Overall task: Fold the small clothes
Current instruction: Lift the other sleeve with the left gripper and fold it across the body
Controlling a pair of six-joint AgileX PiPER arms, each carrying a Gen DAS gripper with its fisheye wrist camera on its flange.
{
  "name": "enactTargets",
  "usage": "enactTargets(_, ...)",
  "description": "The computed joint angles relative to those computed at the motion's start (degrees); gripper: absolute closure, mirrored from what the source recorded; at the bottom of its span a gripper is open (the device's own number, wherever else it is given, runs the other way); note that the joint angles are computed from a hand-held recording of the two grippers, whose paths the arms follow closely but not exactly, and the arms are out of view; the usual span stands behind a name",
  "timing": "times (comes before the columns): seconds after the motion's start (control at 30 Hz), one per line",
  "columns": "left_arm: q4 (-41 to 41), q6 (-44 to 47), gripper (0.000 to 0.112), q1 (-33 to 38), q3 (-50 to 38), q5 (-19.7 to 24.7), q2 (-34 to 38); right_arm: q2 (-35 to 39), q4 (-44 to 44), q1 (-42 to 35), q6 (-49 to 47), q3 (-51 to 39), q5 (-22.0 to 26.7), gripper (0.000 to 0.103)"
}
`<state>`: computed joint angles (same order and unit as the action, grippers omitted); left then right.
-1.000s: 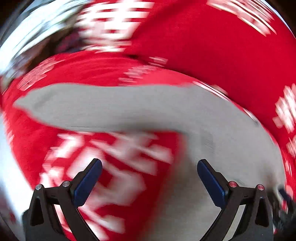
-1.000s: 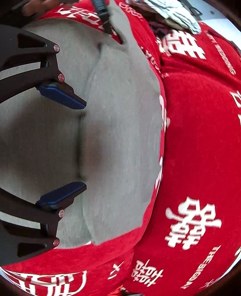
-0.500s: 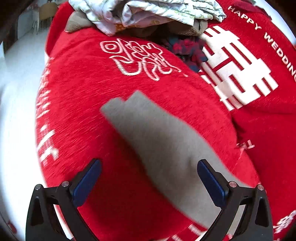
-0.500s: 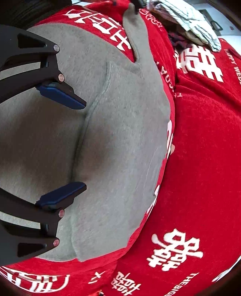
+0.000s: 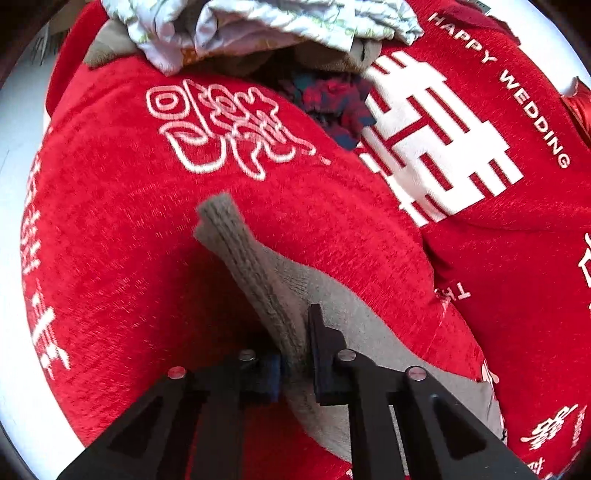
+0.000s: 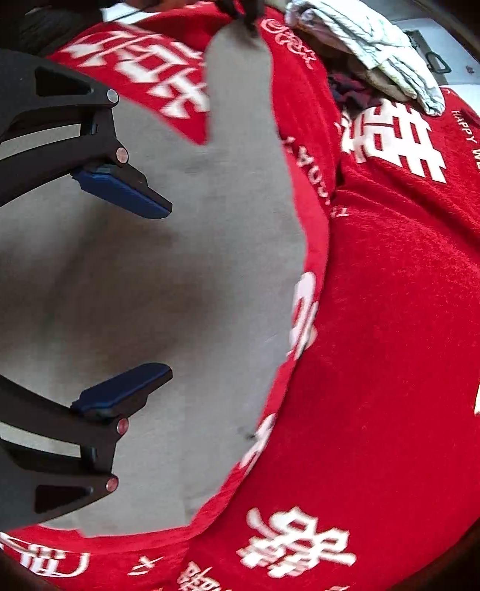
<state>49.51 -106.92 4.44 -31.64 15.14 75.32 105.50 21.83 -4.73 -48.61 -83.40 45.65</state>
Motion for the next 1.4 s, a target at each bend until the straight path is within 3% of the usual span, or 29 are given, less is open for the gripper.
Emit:
enactTargets(0.07,1.8,-1.2,0.104,-1.7,-0.5,3.1,-1.3,3.9,-1.9,2.7,4.6,-5.5,2.1,0.02)
enactTargets(0.17,3.8,-1.2,0.104,-7.6,-3.9,12.9,-1.7,9.8,-7.9,8.1,12.7,-12.7,2.5,0.02)
enactTargets(0.23,4.7,-1.2,0.104,-10.4,-5.0,16.7,-2.5,13.8,-11.4,11.1,18.2,-17.5,3.5,0.02)
enactTargets(0.4,2.5,2.4,0.104,-13.1,-7.7,20.8,-4.9,19.0,-18.7,17.8,26.4,-21.0,5.0,0.02)
enactTargets(0.47,1.7,4.6,0.104,-14.3,-9.8,22.3,-5.4,17.4,-14.9,19.4,22.9,-17.8,3.6,0.02)
enactTargets(0.53,1.7,6.0,0.104,-16.3,-12.2,24.9,-5.0,17.0,-3.8,19.1,13.9,-17.7,9.0,0.021)
enactTargets(0.57,1.6,6.7,0.104,-17.4,-13.4,26.4,-4.7,16.4,-0.4,18.5,12.1,-17.4,10.4,0.021)
enactTargets(0.67,-0.5,9.9,0.104,-20.4,-17.4,29.6,-3.3,11.6,-1.9,16.8,14.1,-12.7,4.7,0.021)
enactTargets(0.73,-1.5,11.1,0.104,-23.0,-19.9,30.7,-1.9,9.6,-1.5,13.9,13.2,-11.0,3.7,0.021)
enactTargets(0.9,-1.4,11.5,0.104,-31.0,-27.1,34.6,4.1,6.4,0.1,4.7,9.3,-8.6,5.0,0.02)
enactTargets(1.17,-6.9,19.4,0.104,-39.4,-46.8,40.0,20.7,3.6,0.2,-6.9,2.3,-5.5,4.1,0.02)
enactTargets(1.4,-10.5,28.8,0.104,-45.9,-70.0,49.9,37.1,1.0,4.4,-16.2,-7.3,-1.2,2.9,0.02)
